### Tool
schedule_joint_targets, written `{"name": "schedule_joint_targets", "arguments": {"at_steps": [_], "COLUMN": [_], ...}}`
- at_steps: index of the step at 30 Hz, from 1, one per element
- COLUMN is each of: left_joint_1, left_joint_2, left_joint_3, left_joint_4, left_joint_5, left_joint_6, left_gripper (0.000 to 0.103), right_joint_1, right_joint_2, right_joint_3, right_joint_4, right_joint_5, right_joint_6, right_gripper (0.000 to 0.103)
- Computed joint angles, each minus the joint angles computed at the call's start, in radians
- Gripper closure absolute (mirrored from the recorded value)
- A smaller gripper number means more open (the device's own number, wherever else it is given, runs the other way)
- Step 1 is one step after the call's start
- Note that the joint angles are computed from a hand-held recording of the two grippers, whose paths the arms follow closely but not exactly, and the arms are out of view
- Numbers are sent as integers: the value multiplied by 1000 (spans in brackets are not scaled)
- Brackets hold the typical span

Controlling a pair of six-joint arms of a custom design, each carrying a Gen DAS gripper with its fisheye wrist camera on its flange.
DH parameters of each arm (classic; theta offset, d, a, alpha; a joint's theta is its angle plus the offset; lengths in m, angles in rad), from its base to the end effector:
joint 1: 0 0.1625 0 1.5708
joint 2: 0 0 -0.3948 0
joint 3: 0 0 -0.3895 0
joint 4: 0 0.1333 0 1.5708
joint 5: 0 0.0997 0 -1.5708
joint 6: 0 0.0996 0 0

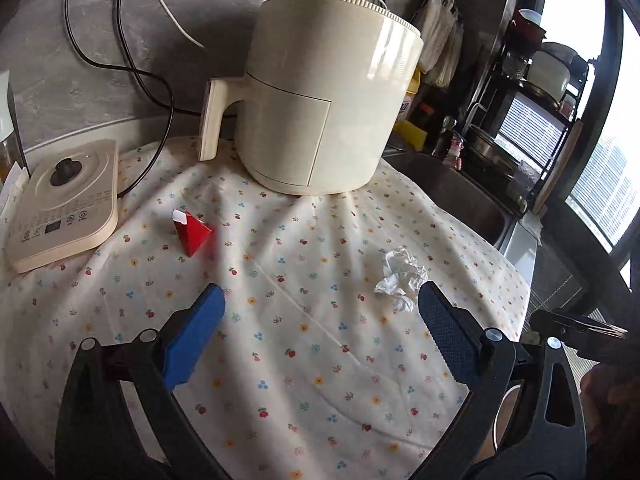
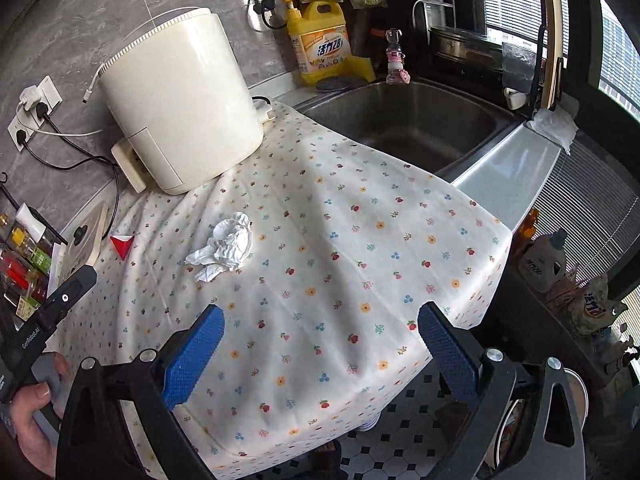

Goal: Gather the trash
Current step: 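Move both grippers back over the last tissue and red scrap, then grasp the red paper scrap with the left gripper while the right grasps the white tissue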

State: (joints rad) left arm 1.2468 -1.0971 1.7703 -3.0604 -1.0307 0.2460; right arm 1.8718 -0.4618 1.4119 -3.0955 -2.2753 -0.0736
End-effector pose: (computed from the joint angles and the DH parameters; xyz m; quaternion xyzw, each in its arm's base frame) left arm -0.0209 -0.6419 0.2851 0.1471 0.8787 -0.3918 0.2298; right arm 0.2747 -0.6528 0.0120 0.0716 -0.9026 0.3018 0.2986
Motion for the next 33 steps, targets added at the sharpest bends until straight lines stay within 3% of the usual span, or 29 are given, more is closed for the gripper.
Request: {"name": "schedule_joint_targets", "arguments": {"at_steps": [4,6,16,26,28,31,33], "left_joint_1": [38,57,126,133,129,128,121], "left_joint_2": [12,20,109,211,226,238,238], "left_joint_3": [-60,-94,-272,-382,-393,-407,-401], "left_joint_4": [10,25,111,123,117,131,116], "left_joint_5": [-9,-11,3,108,137,155,174], "left_joint_6": [8,-6,-141,-229,-235,-252,-245], "left_gripper": [16,25,55,66,71,91,91], "right_joint_1": [9,12,16,2,1,1,1], "right_joint_2": [64,94,213,298,311,327,337], "right_joint_3": [-89,-134,-318,-453,-473,-501,-521], "right_joint_4": [39,63,173,276,287,304,314], "right_joint_5": [4,4,-6,-22,-26,-28,-29], "right_joint_6": [7,13,34,69,66,57,50], "right_gripper": [8,8,10,14,14,14,14]}}
